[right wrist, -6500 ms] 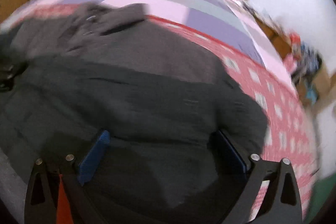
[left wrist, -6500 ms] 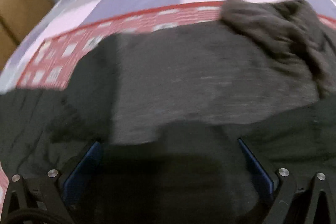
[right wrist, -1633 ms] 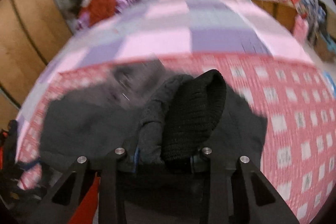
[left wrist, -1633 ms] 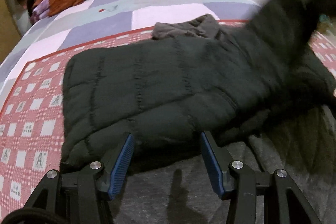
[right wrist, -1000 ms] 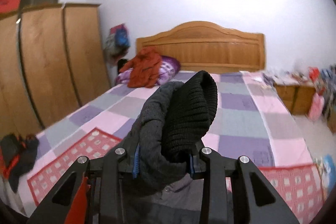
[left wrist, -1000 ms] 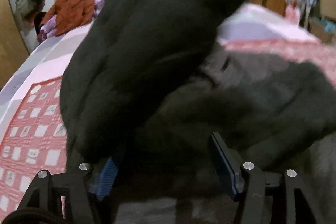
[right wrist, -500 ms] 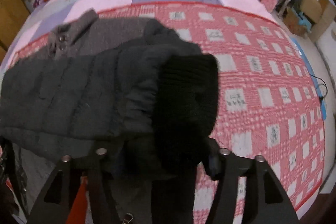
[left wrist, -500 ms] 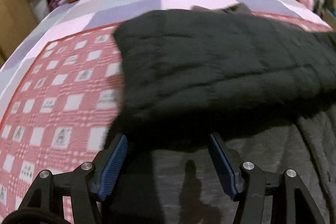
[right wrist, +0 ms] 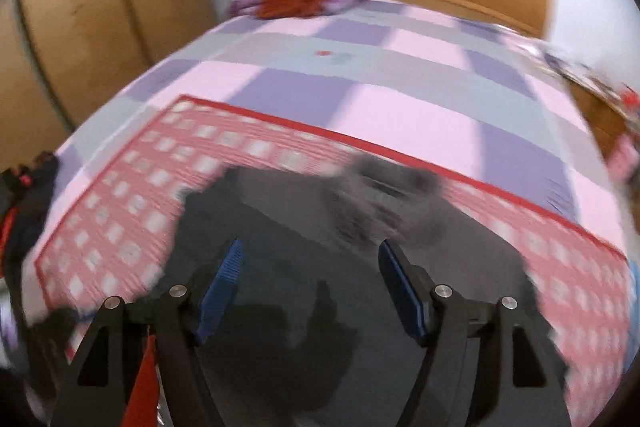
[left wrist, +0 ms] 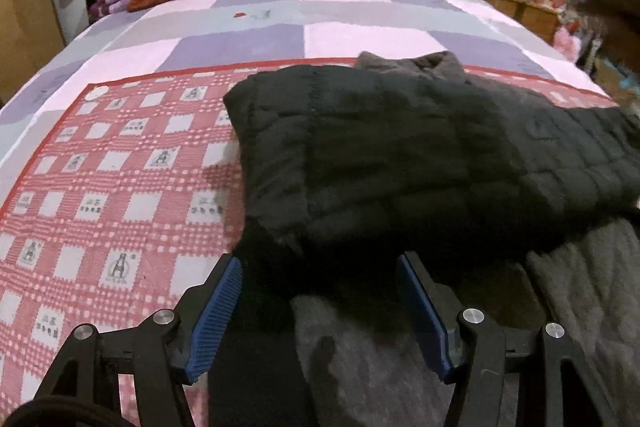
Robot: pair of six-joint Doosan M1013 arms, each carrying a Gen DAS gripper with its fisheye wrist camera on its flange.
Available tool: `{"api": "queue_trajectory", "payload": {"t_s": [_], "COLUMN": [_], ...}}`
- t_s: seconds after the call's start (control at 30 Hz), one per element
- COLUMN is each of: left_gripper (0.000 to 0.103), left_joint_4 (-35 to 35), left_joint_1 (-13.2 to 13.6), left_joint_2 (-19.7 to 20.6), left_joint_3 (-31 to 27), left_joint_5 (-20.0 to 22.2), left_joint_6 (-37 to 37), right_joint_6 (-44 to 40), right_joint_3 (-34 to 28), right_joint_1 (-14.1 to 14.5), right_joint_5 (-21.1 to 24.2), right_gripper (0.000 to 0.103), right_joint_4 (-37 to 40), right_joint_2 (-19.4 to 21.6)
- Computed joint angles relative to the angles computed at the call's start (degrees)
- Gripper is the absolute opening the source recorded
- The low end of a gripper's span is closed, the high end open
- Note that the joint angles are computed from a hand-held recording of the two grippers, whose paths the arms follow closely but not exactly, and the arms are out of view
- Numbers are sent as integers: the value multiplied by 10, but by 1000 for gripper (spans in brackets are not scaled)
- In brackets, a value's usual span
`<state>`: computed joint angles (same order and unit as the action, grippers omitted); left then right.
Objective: Fold large clothes
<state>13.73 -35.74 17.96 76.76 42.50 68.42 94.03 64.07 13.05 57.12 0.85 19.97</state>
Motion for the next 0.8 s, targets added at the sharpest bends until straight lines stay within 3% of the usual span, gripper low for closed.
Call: {"api": "queue_trajectory", "payload": {"t_s": [0.13, 0.2, 0.3, 0.4, 0.53, 0.7, 0.73, 0.8], "left_gripper": [69, 69, 69, 69, 69, 69, 69, 69], "left_joint_4": [-36, -54, -61, -75, -79, -88, -91, -96], "left_joint_1": [5, 10, 17, 29, 43, 51, 52, 53], "left_joint_2": [-17, -24, -33, -38, -39, -42, -42, -41], "left_joint_3": [22, 31, 45, 55, 61, 66, 66, 66], "left_joint_5": [-8, -10, -20, -29, -32, -40, -40, -40], "left_joint_6": [34, 49, 60, 62, 50, 58, 61, 66], "right_joint_6": [-25, -20, -23, -47, -51, -1, 10, 46], "right_joint_3": [-144, -218, -250, -206, -183, -184, -198, -262], "right_joint_1": [20, 26, 27, 22, 30, 16, 15, 19], "right_joint_5": [87, 168, 268, 275, 261, 168, 172, 251], "right_gripper": [73, 73, 73, 73, 73, 73, 73, 73], "right_joint_4": [10, 7, 25, 80, 76, 133, 134, 105], "right_joint_2": [112, 166, 201, 185, 177, 168, 176, 218]}}
